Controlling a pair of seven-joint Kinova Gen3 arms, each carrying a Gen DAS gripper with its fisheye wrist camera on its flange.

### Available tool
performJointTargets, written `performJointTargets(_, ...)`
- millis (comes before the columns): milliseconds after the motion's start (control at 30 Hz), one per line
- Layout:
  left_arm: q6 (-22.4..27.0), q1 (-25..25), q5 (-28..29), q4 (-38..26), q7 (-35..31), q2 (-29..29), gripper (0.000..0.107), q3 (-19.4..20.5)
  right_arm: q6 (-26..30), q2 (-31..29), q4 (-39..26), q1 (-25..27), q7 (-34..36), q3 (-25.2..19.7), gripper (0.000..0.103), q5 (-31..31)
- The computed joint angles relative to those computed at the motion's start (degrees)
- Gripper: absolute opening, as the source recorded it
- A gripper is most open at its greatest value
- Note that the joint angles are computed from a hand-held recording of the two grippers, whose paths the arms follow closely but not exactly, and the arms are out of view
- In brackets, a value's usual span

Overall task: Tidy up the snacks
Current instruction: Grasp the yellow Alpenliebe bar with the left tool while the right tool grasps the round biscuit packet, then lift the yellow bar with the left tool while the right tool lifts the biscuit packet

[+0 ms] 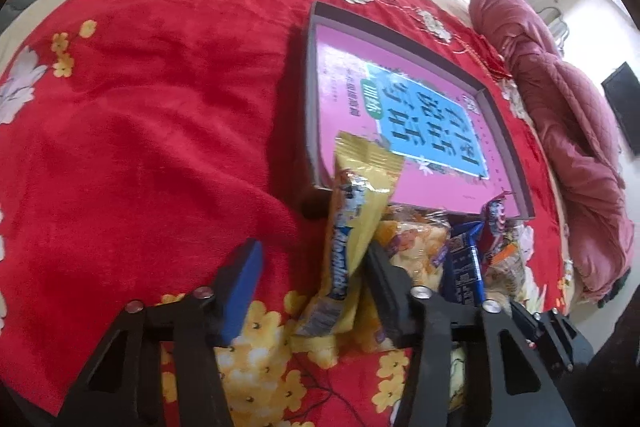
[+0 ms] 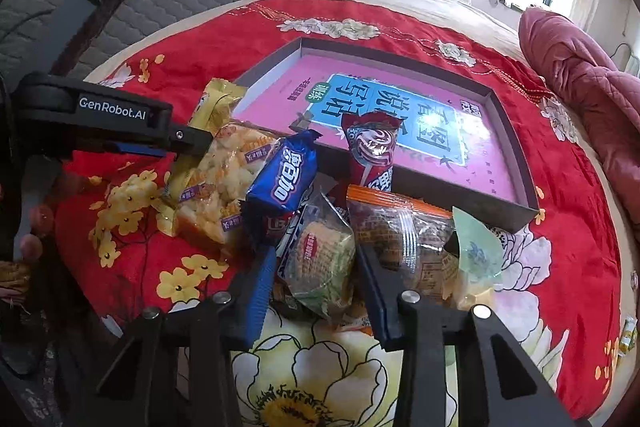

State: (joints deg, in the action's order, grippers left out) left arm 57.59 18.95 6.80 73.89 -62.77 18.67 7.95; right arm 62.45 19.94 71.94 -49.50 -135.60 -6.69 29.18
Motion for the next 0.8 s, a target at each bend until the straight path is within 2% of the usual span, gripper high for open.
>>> performJointTargets(67,-0.5,-0.8,1.6,0.2,-1.4,0.3,0.037,0.6,-0.4,-0.2,0.4,0.0,-0.5,0.2,0.035,0.3)
performJointTargets(233,-1.5,-1.7,4.3,0.3,-5.0,0.8,0.018,1.5,-2.0,-1.1,1.5,1.1,-0.5,-0.2,0.034,-0.9)
performJointTargets(433,-2.8,-3.0,7.2,1.6,-7.5,0.3,0.015,1.6,-4.1,-2.4,2.6,1.6,-0.6,-0.6,0.034,-0.9)
performJointTargets(800,-4.7,-3.1,6.9,3.7,-7.2,-3.3,0.015,0.9,-5.0,-4.1,3.2,2.3,-3.1,-0.9,0.034,-0.4)
